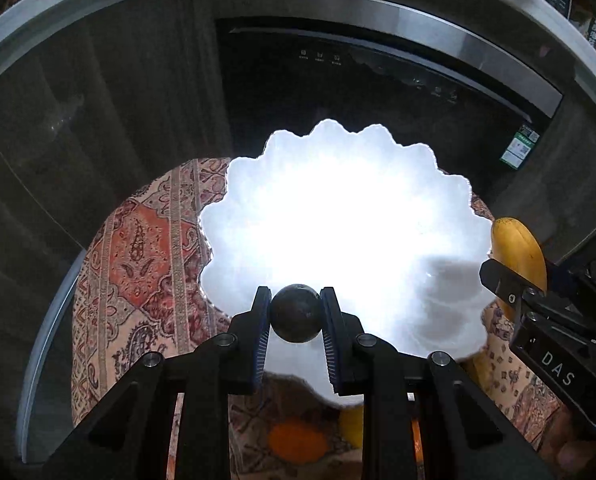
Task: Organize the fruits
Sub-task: 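Lift the plum with the left tool while the right tool carries the mango over the white bowl, then open the left tool to drop the plum while the right tool releases the mango into the bowl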
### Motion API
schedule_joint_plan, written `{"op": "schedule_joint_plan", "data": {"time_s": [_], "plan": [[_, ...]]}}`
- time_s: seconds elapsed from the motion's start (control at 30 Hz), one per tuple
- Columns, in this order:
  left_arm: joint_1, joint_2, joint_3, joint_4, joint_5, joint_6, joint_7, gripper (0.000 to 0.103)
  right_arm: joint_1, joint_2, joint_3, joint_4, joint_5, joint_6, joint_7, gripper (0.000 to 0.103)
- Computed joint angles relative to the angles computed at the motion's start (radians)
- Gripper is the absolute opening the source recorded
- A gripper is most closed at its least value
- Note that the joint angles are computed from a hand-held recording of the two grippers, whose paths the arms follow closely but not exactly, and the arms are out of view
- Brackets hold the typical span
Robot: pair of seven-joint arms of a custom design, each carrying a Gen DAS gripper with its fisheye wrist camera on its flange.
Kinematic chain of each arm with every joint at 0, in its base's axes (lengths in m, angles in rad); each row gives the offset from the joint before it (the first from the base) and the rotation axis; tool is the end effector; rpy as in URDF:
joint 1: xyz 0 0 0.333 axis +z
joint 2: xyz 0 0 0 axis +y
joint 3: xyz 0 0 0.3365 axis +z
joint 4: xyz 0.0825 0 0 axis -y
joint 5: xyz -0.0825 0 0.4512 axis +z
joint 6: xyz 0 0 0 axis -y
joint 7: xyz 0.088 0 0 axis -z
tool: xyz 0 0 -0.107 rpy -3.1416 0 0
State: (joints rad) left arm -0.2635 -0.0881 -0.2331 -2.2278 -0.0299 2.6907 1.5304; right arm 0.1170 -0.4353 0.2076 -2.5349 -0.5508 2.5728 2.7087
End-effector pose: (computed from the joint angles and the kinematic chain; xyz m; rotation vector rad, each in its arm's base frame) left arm 0.5345 -0.2907 0.4553 -1.4977 2.3547 -0.6829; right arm 0.4624 0.1661 0.4540 -1.4550 2.2188 -0.6967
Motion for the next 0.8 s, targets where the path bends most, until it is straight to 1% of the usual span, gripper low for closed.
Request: {"op": "schedule_joint_plan", "data": {"time_s": [0.27, 0.3, 0.33, 0.37, 0.4, 0.47, 0.5, 0.53, 0.6, 0.67, 0.73, 0.77, 0.8], "plan": [[0.002, 0.066, -0.004, 0.049, 0.038, -0.026, -0.035, 0.025, 0.003, 0.068, -0.03, 0.023, 0.027, 0.026, -0.041, 0.052], [0.003, 0.068, -0.004, 0.05, 0.049, -0.027, -0.045, 0.028, 0.003, 0.074, -0.029, 0.027, 0.026, 0.022, -0.043, 0.052], [0.004, 0.069, -0.004, 0.05, 0.061, -0.03, -0.059, 0.038, 0.005, 0.078, -0.032, 0.028, 0.027, 0.024, -0.048, 0.052], [0.004, 0.07, -0.004, 0.051, 0.068, -0.031, -0.069, 0.045, 0.008, 0.082, -0.035, 0.029, 0.031, 0.024, -0.053, 0.052], [0.006, 0.069, -0.003, 0.05, 0.077, -0.031, -0.08, 0.054, 0.009, 0.085, -0.037, 0.029, 0.034, 0.021, -0.054, 0.052], [0.008, 0.065, -0.002, 0.045, 0.096, -0.025, -0.099, 0.057, 0.012, 0.088, -0.04, 0.03, 0.045, 0.011, -0.051, 0.054], [0.009, 0.065, -0.002, 0.046, 0.106, -0.029, -0.105, 0.058, 0.007, 0.083, -0.035, 0.028, 0.035, 0.006, -0.038, 0.06], [0.009, 0.061, -0.002, 0.045, 0.119, -0.033, -0.115, 0.058, 0.0, 0.078, -0.024, 0.029, 0.016, -0.008, -0.019, 0.069], [0.01, 0.051, -0.003, 0.039, 0.138, -0.037, -0.13, 0.058, -0.008, 0.06, -0.005, 0.029, -0.027, -0.033, 0.018, 0.076], [0.01, 0.037, -0.004, 0.033, 0.145, -0.046, -0.136, 0.06, -0.003, 0.045, -0.006, 0.028, -0.038, -0.049, 0.027, 0.079], [0.01, 0.011, -0.005, 0.016, 0.144, -0.049, -0.144, 0.072, 0.005, 0.025, -0.009, 0.022, -0.038, -0.056, 0.029, 0.08], [0.011, -0.004, -0.006, 0.005, 0.149, -0.044, -0.15, 0.075, 0.006, 0.015, -0.007, 0.02, -0.038, -0.061, 0.032, 0.08], [0.014, -0.02, -0.008, -0.007, 0.165, -0.038, -0.165, 0.082, 0.008, 0.002, -0.006, 0.015, -0.037, -0.066, 0.036, 0.081]]}}
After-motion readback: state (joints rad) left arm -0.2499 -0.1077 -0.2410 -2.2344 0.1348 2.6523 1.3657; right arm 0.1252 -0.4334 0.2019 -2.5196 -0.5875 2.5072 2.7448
